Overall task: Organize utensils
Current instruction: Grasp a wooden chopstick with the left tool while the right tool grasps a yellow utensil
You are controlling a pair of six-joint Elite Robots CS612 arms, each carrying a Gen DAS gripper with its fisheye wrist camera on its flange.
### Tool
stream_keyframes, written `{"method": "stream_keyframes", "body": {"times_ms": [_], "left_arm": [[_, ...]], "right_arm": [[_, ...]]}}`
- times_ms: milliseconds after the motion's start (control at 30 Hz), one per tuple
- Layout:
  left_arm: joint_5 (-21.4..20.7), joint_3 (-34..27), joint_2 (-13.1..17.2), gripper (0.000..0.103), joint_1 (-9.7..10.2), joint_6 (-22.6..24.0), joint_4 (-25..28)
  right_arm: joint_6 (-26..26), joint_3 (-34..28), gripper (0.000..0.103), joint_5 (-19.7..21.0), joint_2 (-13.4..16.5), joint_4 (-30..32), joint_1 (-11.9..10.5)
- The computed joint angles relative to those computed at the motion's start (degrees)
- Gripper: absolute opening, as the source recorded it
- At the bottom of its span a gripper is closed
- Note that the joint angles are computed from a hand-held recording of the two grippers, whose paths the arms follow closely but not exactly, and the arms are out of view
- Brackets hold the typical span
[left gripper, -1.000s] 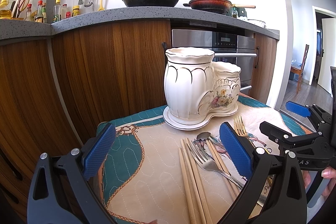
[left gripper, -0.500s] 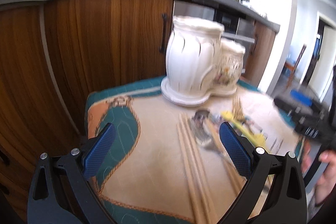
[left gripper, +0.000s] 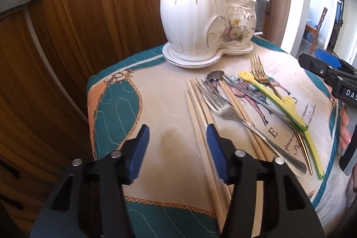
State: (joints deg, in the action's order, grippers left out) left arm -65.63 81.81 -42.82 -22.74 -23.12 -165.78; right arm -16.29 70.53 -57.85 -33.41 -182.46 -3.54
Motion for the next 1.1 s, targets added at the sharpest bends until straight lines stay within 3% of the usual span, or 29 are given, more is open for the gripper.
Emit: {"method": "stream_keyframes", "body": {"times_ms": [200,833,933,1033,1100], "left_arm": [[-2.5,-0.9,0.3,0.038,0.25,0.8,3.0],[-8.0,-6.4,1.4,0.028,1.66,1.9,12.6],[-8.2,-6.7,1.6,0.021,1.97,2.2,12.1],[-7.6,-6.2,1.5,0.007,1.93,2.3,11.0],[-7.9,-5.6,1.5,0.006,2.07,2.0,9.6]], "right_arm": [[-1.9,0.3,0.098,-0.6,-0.1,0.5,0.4],[-4.5,0.7,0.098,-0.3,-0.3,2.4,0.6],[-4.6,0.7,0.098,-0.3,-0.3,2.4,0.6],[-4.8,0.9,0.098,-0.4,-0.4,2.7,0.6],[-4.9,1.0,0.097,-0.3,-0.7,3.4,0.5]]}}
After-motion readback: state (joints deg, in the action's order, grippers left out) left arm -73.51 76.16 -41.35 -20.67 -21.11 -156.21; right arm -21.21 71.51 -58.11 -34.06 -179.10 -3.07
